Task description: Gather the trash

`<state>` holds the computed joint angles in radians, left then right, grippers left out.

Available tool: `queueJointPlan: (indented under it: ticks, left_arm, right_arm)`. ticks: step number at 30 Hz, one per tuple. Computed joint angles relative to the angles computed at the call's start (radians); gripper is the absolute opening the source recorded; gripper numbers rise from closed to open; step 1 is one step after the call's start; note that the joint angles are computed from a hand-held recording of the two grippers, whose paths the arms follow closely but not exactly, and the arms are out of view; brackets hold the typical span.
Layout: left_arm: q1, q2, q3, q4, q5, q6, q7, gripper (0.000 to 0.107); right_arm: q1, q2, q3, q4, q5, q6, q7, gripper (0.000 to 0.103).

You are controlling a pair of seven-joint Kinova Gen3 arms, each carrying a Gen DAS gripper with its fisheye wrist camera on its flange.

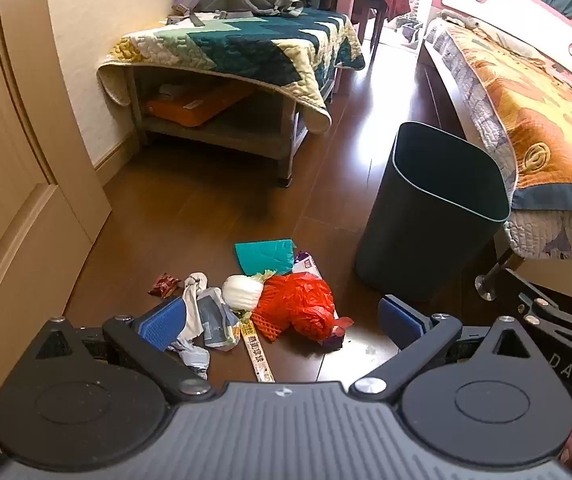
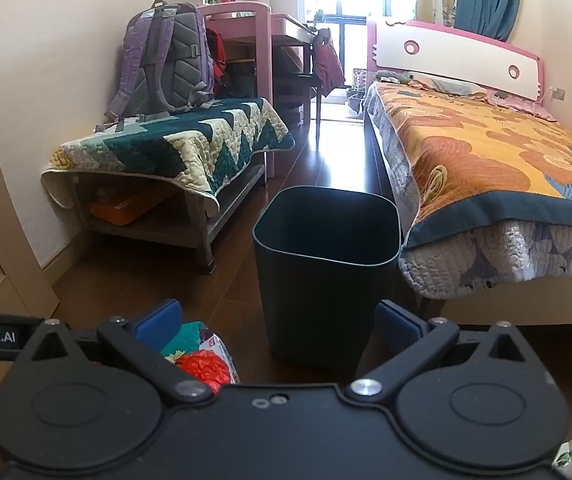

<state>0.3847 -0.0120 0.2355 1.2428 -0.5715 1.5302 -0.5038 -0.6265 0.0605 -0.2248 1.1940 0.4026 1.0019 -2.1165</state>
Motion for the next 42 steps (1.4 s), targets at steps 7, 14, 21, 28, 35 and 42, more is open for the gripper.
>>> queueJointPlan:
  ticks: [7, 14, 21, 28, 35, 42]
  left_arm:
    - [0.030, 0.007, 0.019, -0.004, -0.052, 0.006, 0.020, 0.103]
    - [0.003, -0.008, 0.001, 0.006, -0.011, -0.019, -0.013, 0.103]
    - [-0.009, -0.011, 0.003, 0.010, 0.004, -0.019, -0.011, 0.103]
    - [-0.013, -0.005, 0.000, 0.012, 0.012, -0.022, -0.007, 0.103]
    - [-0.012, -0.004, -0.003, 0.013, 0.018, -0.025, -0.004, 0.103]
    - [-0.016, -0.003, -0.008, 0.011, 0.030, -0.026, -0.009, 0.103]
  right_arm:
    - [0.010, -0.004, 0.001, 0.000, -0.022, -0.011, 0.015, 0.103]
    - [-0.005, 0.003, -0.001, -0.002, 0.007, 0.000, 0.003, 0.103]
    - [0.001, -0.003, 0.000, 0.003, -0.002, -0.006, 0.008, 0.103]
    - [0.000, -0.007, -0.005, -0.007, -0.004, 0.005, 0.012, 0.103]
    - [0.002, -0.007, -0.005, -0.002, -0.003, 0.001, 0.010, 0.103]
    - [0.001, -0.006, -0.005, -0.006, -0.007, 0.007, 0.010, 0.103]
